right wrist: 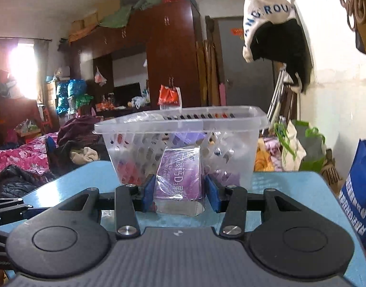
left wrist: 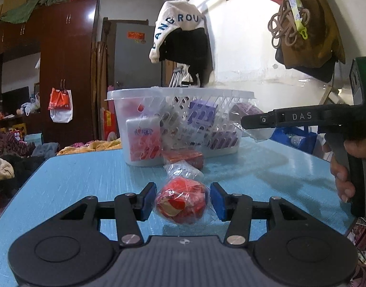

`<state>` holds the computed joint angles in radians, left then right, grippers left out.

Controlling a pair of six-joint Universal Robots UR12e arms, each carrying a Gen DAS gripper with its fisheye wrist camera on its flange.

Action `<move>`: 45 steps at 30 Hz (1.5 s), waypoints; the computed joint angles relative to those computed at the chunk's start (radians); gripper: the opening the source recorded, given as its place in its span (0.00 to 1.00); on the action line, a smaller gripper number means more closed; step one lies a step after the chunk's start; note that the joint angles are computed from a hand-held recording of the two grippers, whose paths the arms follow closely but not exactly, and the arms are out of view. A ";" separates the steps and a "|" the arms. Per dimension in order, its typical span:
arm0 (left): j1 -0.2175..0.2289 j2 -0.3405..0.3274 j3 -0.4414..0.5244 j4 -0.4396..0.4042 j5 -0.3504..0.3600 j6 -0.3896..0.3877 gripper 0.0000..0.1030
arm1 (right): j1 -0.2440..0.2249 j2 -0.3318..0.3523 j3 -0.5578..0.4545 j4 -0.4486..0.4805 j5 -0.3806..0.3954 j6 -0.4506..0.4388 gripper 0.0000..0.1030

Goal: Organize objects
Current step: 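Grasp the second red wrapped ball with the left tool while the right tool grasps the purple-wrapped box, then drop both held items into the white basket and open both tools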

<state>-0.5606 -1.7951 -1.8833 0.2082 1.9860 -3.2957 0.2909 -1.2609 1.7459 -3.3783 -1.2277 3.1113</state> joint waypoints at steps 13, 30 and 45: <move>0.007 0.012 0.007 0.034 -0.015 -0.009 0.51 | -0.027 -0.009 0.016 -0.094 0.100 0.067 0.47; 0.128 -0.163 0.536 -0.540 -0.064 -0.175 0.51 | 0.019 0.120 -0.355 0.301 -0.078 -0.131 0.47; 0.065 -0.049 0.310 -0.301 0.029 -0.018 0.87 | -0.013 -0.006 -0.097 0.016 0.022 -0.097 1.00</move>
<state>-0.4960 -1.8445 -1.5735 -0.0925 2.0153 -3.3140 0.2782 -1.2664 1.6494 -3.3622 -1.2060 3.0138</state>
